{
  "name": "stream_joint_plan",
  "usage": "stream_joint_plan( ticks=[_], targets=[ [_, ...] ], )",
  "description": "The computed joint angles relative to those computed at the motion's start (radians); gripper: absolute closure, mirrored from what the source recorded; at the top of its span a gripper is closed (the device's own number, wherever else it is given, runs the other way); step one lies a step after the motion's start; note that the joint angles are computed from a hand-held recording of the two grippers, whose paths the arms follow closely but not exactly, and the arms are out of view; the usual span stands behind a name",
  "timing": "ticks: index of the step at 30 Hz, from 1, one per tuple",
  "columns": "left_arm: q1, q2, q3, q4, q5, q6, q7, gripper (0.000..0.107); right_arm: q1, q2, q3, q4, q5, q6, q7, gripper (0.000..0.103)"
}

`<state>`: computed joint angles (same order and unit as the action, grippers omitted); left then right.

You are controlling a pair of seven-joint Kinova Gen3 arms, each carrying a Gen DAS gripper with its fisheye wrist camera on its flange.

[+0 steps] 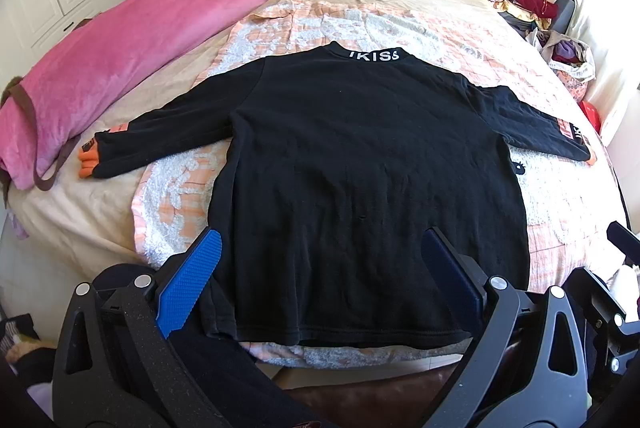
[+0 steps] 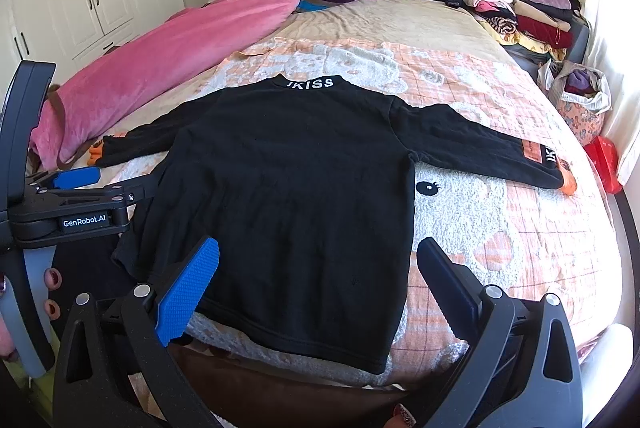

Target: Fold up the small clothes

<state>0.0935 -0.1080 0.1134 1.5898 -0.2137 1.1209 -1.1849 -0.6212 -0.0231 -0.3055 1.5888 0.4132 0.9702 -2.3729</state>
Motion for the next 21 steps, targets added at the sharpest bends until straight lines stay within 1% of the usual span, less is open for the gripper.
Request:
stream_joint_plan(
  ticks=[2,8,9,12,18,21],
  targets=[
    [0.001,0.002,0.001,-0.002,-0.001,0.001,0.001,0.014,0.006,-0.004,0.006,0.004,-0.016,-0.014,0.003,0.004],
    [0.001,0.002,0.002,-0.003,-0.001,0.002,0.002,0.014,0.043,-0.027,0.025,0.039,-0.11,-0.093,0.029,0.004],
    [0.002,0.001,0.002,-0.003,-0.001,0.001,0.002,0.014,0.047,-0.028,0.021,0.039,-0.109,-0.095,0.025,0.004],
    [0.004,0.003,0.005,-0.004,-0.006,0.002,0.009,0.014,0.048,-0.023,0.006,0.035,-0.074,-0.084,0.002,0.004],
    [0.011,0.015,0.01,-0.014,-0.024,-0.004,0.024,0.014,0.048,-0.02,0.002,0.044,-0.025,-0.092,-0.036,0.004],
    [0.014,0.032,0.01,-0.023,-0.033,-0.016,0.021,0.014,0.053,-0.016,0.003,0.05,0.03,-0.093,-0.09,0.004]
  ],
)
